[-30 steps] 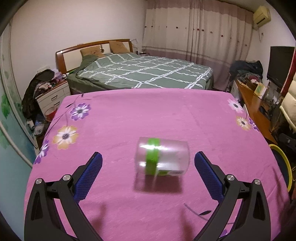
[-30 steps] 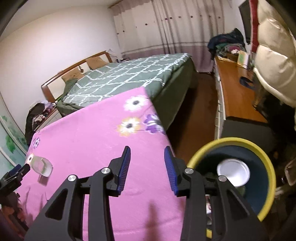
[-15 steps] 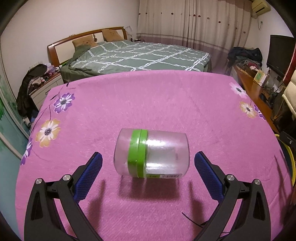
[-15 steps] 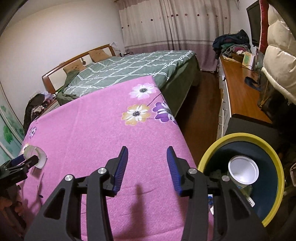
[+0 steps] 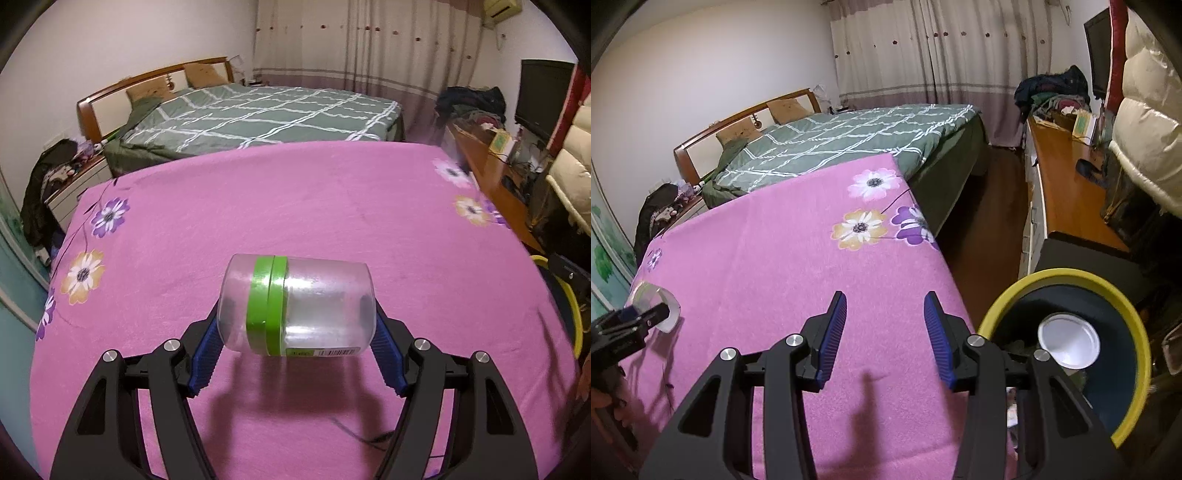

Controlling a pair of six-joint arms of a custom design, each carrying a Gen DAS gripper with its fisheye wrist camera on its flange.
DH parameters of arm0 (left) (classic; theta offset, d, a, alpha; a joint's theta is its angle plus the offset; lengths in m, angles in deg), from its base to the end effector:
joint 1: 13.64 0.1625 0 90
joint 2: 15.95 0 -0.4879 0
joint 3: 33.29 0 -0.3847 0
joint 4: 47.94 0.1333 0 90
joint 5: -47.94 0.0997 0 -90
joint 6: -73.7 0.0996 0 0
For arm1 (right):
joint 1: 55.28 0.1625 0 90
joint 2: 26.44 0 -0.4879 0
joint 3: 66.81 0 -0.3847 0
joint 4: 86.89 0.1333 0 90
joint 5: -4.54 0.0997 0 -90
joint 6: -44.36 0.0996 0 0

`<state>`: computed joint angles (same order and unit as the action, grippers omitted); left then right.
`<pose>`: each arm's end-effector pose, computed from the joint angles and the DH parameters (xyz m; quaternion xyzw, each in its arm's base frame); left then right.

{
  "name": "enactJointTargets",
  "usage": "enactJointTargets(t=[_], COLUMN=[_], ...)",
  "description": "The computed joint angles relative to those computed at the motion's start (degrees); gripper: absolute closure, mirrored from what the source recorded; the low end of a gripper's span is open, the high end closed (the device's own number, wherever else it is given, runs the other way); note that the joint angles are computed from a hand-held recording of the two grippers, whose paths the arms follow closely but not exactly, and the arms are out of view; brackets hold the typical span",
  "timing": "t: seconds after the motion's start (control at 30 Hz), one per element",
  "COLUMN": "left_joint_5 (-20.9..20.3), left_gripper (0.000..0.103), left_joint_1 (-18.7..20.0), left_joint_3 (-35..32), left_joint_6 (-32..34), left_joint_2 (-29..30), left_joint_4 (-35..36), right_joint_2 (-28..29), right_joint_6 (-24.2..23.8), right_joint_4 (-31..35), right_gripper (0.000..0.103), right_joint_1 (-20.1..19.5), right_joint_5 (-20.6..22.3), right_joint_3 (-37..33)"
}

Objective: Collect trash
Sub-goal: 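Carry the plastic jar over the yellow bin and open the left gripper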

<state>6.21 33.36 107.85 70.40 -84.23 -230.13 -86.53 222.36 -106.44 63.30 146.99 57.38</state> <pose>-0.1277 -0.4414 0.2186 0.2409 0.8695 -0.2993 0.3104 0.2317 -0.3118 0.1257 0.0535 -0.8432 0.4310 0.3170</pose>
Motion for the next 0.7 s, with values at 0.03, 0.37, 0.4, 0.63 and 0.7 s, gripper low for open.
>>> enactJointTargets(t=[0.03,0.37,0.4,0.63,0.7], left_joint_5=[-0.2,-5.6,-6.8,-14.3,-16.6], left_gripper=[0.033,0.033,0.033,0.033,0.033], left_joint_1=[-1.0,-10.9,-12.1,-18.5,-20.0], left_joint_3=[0.1,-1.4,-2.0,-5.9,-7.9], left_joint_6=[-0.2,-2.4,-2.6,-3.2,-3.0], left_joint_2=[-0.2,5.3,6.7,15.9,19.0], left_joint_4=[0.3,1.6,1.8,2.8,3.6], right_joint_2=[-0.5,-10.9,-12.0,-16.3,-17.2], right_joint_6=[-0.1,5.3,7.1,16.5,20.3], right_joint_4=[0.0,3.5,4.5,9.6,11.7], right_gripper=[0.061,0.061,0.061,0.061,0.061], right_joint_1=[0.4,5.7,6.3,8.8,9.4], right_joint_5=[0.7,9.3,10.9,17.0,18.8], right_joint_3=[0.4,8.8,10.0,14.8,16.1])
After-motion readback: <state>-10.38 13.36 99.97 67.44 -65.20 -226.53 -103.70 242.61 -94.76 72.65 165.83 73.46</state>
